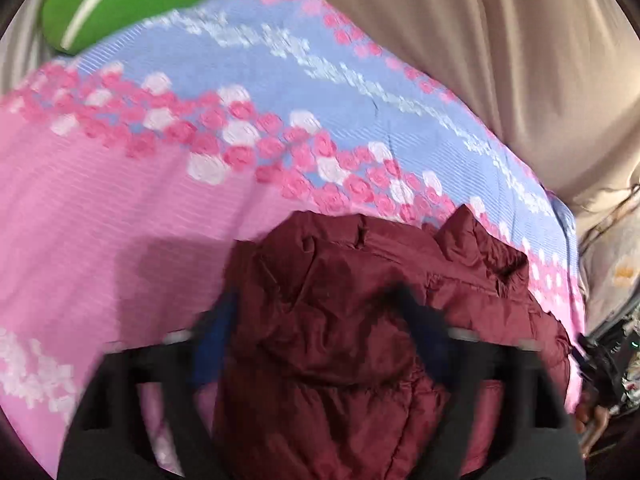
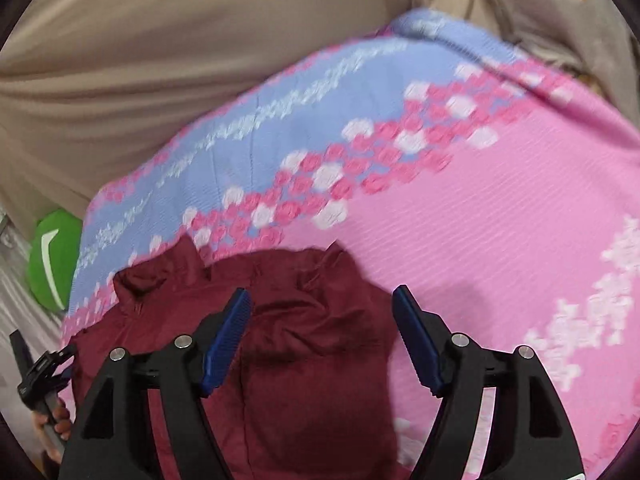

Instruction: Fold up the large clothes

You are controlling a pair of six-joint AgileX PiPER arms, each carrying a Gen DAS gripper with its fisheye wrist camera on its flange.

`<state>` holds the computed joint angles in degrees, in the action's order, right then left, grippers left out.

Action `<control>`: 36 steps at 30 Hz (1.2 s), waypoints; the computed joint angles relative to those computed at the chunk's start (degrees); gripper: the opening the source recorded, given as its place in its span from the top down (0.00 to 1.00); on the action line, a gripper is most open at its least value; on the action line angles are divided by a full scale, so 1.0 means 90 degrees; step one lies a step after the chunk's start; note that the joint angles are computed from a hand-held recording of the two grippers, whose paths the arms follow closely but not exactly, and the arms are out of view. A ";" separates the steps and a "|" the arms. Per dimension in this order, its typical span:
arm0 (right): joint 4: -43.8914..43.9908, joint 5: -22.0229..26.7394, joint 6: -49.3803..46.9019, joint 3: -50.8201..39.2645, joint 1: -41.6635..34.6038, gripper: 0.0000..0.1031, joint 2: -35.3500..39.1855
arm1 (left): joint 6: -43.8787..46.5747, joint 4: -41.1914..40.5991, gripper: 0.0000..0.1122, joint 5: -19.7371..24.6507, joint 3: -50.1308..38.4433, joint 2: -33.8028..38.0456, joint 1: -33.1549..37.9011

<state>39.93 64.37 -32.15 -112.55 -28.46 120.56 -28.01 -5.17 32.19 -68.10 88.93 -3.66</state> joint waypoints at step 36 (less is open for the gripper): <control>0.0892 -0.1197 -0.2644 0.4275 0.2048 0.84 -0.3698 | -0.3328 0.4992 0.69 0.1487 -0.0831 -0.0075 -0.3538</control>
